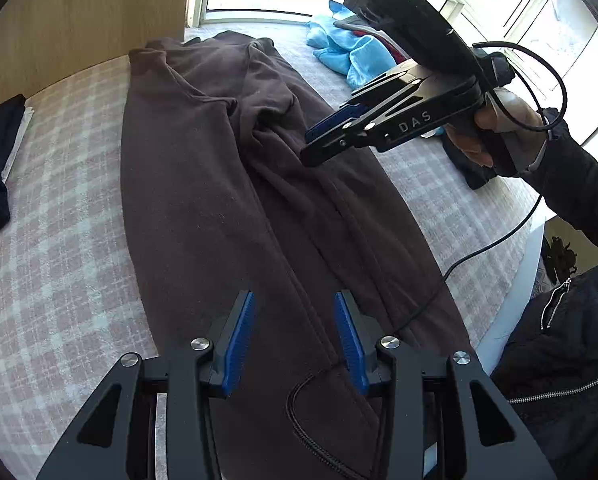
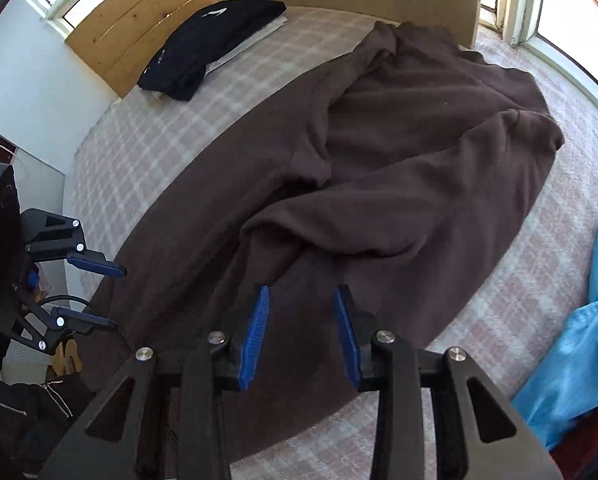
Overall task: Fold clothes
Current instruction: 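Release the collar end and move both grippers to the jacket hem, then grasp the brown jacket hem with both grippers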
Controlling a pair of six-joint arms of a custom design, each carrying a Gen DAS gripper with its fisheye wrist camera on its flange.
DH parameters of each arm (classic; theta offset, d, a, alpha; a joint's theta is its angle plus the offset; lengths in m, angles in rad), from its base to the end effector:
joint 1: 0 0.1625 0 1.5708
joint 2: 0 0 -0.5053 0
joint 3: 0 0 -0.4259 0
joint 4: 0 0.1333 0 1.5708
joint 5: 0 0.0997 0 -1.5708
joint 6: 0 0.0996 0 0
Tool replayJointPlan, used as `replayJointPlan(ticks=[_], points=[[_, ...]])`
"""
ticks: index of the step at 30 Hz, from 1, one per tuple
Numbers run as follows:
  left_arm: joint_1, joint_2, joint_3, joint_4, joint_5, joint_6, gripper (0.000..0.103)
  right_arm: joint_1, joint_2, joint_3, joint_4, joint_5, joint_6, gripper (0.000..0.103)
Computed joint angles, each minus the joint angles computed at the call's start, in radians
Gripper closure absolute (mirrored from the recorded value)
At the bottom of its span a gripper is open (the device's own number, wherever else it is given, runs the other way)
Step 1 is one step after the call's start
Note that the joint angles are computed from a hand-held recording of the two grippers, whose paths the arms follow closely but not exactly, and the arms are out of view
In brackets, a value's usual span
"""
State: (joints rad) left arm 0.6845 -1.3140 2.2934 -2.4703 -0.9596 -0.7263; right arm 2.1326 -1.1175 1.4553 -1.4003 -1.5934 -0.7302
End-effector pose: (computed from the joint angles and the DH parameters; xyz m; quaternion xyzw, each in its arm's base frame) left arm -0.2349 -0.4376 0.2084 0.0881 0.9489 -0.1906 0.2356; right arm 0.4634 -0.4902 0.3401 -0.5849 0.7711 0.2514 0.0102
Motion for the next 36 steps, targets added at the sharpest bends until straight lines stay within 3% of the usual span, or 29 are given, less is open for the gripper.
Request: replayJointPlan(ticks=[3,5,8,10,14,19,22,28,36], points=[[-0.026,-0.003,0.009,0.044,-0.013,0.030,0.063,0.033,-0.073,0.110,-0.098,-0.063,0.001,0.067],[-0.072,-0.036,0.022,0.072,-0.014,0.055,0.063,0.022,-0.083,0.070,-0.028,-0.022,0.094,0.068],[-0.174,-0.143,0.045,0.200,-0.017,0.037,0.063,-0.019,-0.185,0.076,-0.031,0.054,0.169,0.064],[-0.241,-0.229,0.064,0.303,-0.050,0.005,0.063,-0.032,-0.271,0.094,-0.040,0.042,0.223,0.057],[-0.312,-0.356,0.096,0.458,-0.132,-0.034,0.059,-0.054,-0.429,0.134,0.035,0.021,0.380,0.057],[-0.230,-0.375,0.182,0.307,-0.205,-0.099,0.059,-0.016,-0.575,0.286,0.015,-0.093,0.522,0.055],[-0.215,-0.357,0.220,0.211,-0.240,-0.144,0.059,0.005,-0.622,0.368,-0.003,-0.161,0.571,0.055],[-0.208,-0.294,0.247,0.141,-0.250,-0.233,0.059,-0.028,-0.666,0.426,-0.029,-0.163,0.644,0.055],[-0.216,-0.250,0.246,0.117,-0.232,-0.275,0.061,-0.047,-0.674,0.433,-0.020,-0.141,0.629,0.055]])
